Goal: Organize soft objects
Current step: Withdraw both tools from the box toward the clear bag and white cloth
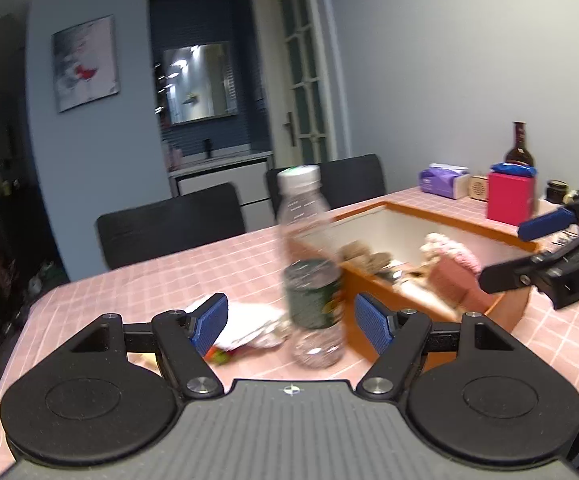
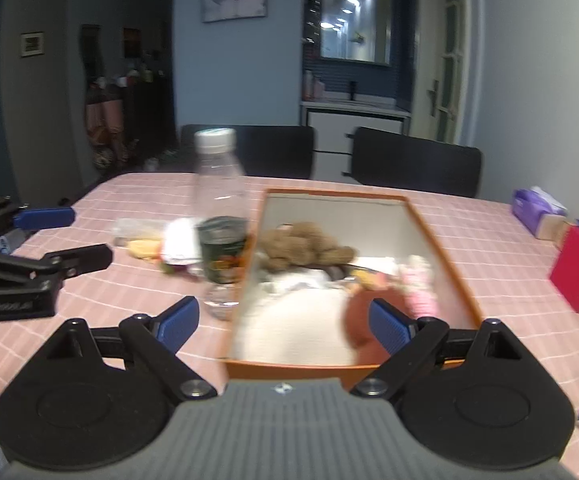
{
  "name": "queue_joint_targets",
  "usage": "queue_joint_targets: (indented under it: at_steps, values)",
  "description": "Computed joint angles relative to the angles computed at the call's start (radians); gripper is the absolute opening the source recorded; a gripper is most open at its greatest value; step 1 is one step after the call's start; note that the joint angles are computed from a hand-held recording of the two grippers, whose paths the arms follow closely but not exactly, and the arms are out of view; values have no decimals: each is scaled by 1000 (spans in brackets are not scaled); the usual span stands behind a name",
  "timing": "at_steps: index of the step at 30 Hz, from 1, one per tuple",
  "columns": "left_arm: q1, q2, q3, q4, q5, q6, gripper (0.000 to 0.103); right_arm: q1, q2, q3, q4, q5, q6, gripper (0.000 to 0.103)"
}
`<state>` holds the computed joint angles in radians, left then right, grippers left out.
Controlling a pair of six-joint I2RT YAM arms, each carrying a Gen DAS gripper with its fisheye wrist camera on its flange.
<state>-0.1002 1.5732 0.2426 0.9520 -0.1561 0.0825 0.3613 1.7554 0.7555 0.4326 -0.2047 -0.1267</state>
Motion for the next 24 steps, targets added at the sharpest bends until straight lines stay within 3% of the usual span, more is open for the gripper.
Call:
queue_joint_targets:
  at_steps: [7, 12, 17, 20, 24]
  values:
    - [212, 46, -67, 91, 169, 28, 86, 157, 100, -35, 176, 89, 81, 90]
    - [328, 125, -39, 100, 269, 61, 84, 243, 232, 30, 250, 156, 138, 90]
    - [394, 208, 11, 95, 326, 113, 84, 305, 384, 175, 222, 256, 150, 84]
    - [436, 254, 54, 78, 360, 148, 83, 352, 454, 237, 248, 354, 98, 80]
    - [469, 298, 117, 33, 392, 177, 83, 388, 526, 328, 228, 393, 63, 77]
